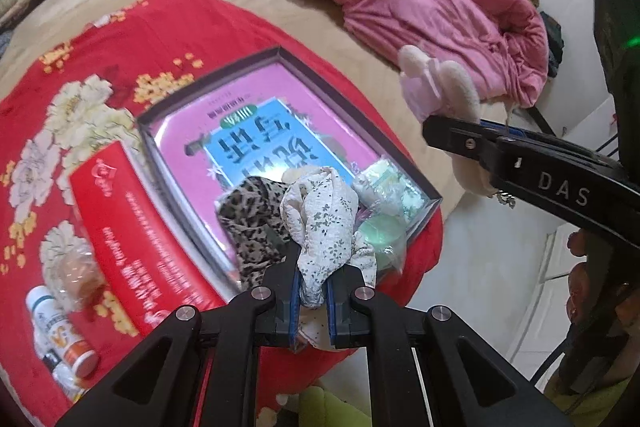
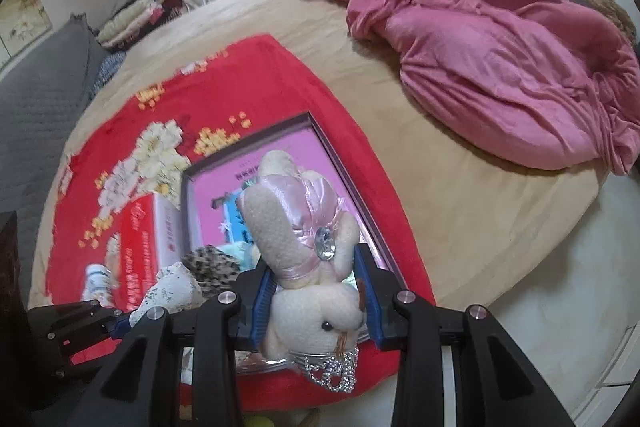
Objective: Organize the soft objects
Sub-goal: 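Lift and carry the floral cloth and teddy bear over the pink tray with both tools, then lower the cloth and teddy bear into the tray and open both tools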
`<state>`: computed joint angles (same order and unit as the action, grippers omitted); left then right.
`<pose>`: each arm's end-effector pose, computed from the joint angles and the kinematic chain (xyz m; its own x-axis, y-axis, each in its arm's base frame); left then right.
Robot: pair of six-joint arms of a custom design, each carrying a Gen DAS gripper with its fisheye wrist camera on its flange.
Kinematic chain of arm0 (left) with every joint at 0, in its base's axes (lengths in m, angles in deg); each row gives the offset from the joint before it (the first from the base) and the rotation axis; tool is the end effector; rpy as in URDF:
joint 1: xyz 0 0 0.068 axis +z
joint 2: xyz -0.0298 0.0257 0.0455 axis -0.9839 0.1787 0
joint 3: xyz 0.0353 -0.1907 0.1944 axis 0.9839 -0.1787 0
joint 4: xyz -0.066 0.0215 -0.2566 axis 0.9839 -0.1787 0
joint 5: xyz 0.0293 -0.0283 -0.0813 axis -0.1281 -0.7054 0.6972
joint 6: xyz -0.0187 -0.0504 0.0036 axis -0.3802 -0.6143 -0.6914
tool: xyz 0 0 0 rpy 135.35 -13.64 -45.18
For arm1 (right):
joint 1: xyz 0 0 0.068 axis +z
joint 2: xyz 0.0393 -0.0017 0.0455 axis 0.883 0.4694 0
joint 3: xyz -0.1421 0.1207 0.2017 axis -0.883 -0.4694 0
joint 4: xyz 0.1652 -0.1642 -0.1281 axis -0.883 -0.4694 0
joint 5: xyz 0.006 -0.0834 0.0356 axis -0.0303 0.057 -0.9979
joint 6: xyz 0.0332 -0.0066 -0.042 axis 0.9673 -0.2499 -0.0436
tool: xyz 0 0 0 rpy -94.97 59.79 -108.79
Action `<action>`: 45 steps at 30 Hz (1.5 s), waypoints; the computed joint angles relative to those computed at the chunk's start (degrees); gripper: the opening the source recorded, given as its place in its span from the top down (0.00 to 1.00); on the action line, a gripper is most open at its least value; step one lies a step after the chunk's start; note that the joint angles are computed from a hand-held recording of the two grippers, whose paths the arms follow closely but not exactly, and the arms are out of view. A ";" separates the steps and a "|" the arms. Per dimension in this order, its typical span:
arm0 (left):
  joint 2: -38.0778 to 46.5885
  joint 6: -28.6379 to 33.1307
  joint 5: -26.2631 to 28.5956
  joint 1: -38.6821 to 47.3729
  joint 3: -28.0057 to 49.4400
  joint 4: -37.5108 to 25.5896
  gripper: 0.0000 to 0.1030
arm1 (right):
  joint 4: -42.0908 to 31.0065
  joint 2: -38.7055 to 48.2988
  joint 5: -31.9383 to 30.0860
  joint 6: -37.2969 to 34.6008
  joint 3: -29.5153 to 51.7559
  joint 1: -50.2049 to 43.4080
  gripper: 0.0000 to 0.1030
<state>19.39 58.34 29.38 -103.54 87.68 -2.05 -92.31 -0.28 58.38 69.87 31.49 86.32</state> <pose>0.1759 -0.0872 0.1702 -0.8255 0.4127 -0.3850 0.5132 0.8327 -0.2078 0.1391 0.0555 0.2245 -0.8535 0.2632 -0.4497 0.2314 0.9647 0.1254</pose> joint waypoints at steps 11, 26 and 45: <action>13.42 -1.31 -0.78 -0.46 1.66 8.91 0.90 | 15.38 18.28 -5.12 -9.54 -4.79 -7.58 0.62; 15.97 -1.07 -0.78 -0.56 2.04 10.75 0.89 | 20.37 21.76 -6.27 -9.83 -5.82 -8.21 0.40; 13.98 -2.19 0.60 0.28 3.59 10.69 0.50 | 3.50 0.60 -2.07 -7.80 -2.11 -9.94 0.40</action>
